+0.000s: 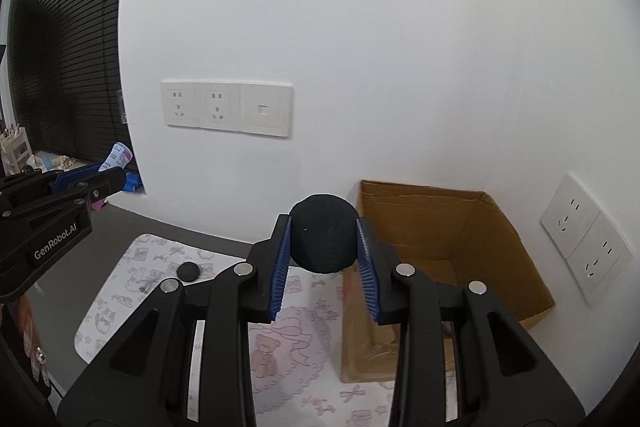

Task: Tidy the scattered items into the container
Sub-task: 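Lift the tube and black sponge and carry both over the box, then open both tools to drop the tube and sponge into the box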

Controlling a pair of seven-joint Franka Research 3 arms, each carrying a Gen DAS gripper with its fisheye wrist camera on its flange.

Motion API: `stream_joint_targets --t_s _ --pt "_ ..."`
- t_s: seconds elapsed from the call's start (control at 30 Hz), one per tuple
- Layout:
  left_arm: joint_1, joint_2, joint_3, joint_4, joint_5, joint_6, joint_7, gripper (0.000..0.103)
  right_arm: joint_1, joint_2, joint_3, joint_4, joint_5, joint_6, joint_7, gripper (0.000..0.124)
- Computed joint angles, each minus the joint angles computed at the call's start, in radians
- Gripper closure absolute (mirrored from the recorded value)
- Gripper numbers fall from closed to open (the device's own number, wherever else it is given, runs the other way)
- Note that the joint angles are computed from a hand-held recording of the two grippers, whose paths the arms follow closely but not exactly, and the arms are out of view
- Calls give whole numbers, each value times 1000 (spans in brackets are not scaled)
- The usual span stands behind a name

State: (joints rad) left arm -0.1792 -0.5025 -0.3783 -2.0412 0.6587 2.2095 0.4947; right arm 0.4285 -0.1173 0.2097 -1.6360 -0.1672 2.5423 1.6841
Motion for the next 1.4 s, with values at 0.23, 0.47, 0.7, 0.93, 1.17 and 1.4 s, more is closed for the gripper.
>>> stream_joint_targets --t_s 0.23,0.47,0.7,0.93,1.17,1.4 --pt "-27 243 -64 203 86 -22 -54 84 -50 24 -65 9 82 1 -118 91" --pt "-121 446 -38 387 150 -39 -64 84 -106 60 -105 31 106 -10 -176 91" --pt "-227 608 22 561 177 -57 -26 84 -146 95 -134 59 121 -21 -207 91" --pt "-315 706 97 677 160 -72 20 84 -167 130 -152 86 136 -31 -227 91" --pt "-357 753 140 736 132 -91 59 84 -176 151 -161 98 157 -36 -242 91" --pt "-365 777 156 760 104 -92 90 84 -171 171 -163 117 142 -48 -219 91"
